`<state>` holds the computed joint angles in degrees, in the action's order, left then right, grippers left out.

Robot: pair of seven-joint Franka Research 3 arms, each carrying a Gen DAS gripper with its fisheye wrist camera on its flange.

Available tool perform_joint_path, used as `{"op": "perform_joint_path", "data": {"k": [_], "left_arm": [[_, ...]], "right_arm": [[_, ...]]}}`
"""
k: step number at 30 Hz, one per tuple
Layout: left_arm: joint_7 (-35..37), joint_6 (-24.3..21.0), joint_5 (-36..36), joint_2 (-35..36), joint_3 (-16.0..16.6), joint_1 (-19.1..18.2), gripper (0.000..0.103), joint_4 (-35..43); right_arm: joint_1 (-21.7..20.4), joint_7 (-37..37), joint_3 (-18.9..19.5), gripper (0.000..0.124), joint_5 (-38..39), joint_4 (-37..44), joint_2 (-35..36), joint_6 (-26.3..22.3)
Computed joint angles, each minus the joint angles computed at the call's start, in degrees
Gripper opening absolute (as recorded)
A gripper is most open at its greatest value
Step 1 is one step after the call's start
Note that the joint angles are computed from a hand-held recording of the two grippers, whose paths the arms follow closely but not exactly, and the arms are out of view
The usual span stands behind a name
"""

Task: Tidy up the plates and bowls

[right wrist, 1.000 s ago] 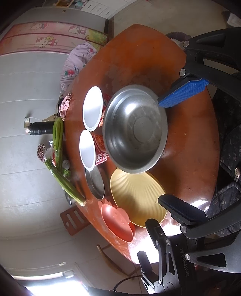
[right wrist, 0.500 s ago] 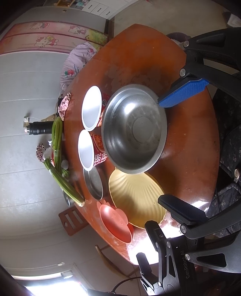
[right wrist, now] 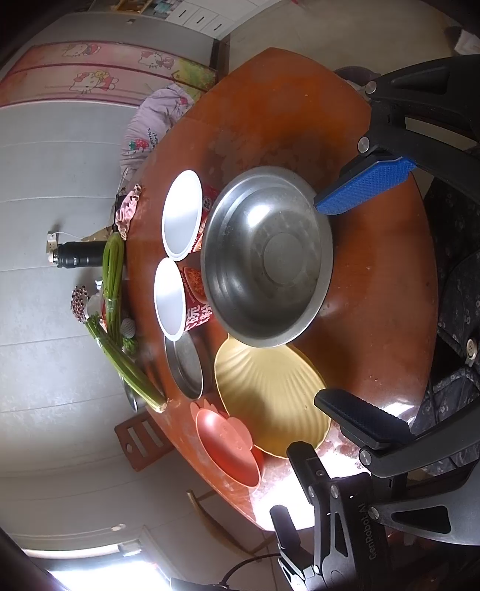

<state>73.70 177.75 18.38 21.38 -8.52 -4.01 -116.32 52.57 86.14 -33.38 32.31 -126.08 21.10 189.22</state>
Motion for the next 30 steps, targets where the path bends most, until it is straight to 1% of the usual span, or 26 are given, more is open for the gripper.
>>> {"op": "perform_joint_path", "data": {"k": [4, 5, 13, 16, 19, 23, 27, 30], "left_arm": [[-0.2, 0.1, 0.1, 0.0, 0.1, 0.0, 0.101, 0.0], [-0.2, 0.0, 0.1, 0.0, 0.0, 0.0, 0.101, 0.0], [-0.1, -0.8, -0.4, 0.2, -0.2, 0.6, 0.101, 0.8], [0.3, -1.3, -0.9, 0.6, -0.6, 1.2, 0.101, 1.5], [0.7, -1.4, -1.5, 0.7, -1.0, 2.0, 0.101, 1.9], [0.9, -1.6, -2.2, 0.9, -1.0, 2.5, 0.101, 2.6], [1.0, -1.9, -3.0, 1.1, -1.0, 3.4, 0.101, 3.3], [-0.3, -2.6, -3.1, 1.3, 0.4, 3.0, 0.101, 4.3]], "right_arm": [[-0.1, -0.2, 0.2, 0.096, 0.0, 0.3, 0.2, 0.0], [-0.8, -0.4, 0.9, 0.096, -0.3, 0.2, 0.1, 0.6], [0.4, -2.8, 0.2, 0.096, 1.6, 1.1, 0.4, 0.9], [-0.7, -3.4, 1.2, 0.096, 1.7, 1.9, 0.2, 0.8], [-3.2, -3.6, 3.6, 0.096, 0.8, 3.1, 0.0, 0.5], [-5.0, -2.9, 5.0, 0.096, -1.3, 5.3, 0.4, -0.8], [-10.1, -2.0, 9.7, 0.096, -5.5, 8.1, 0.8, -2.7], [-14.3, -1.9, 13.8, 0.096, -8.6, 11.3, 1.5, -5.1]]}}
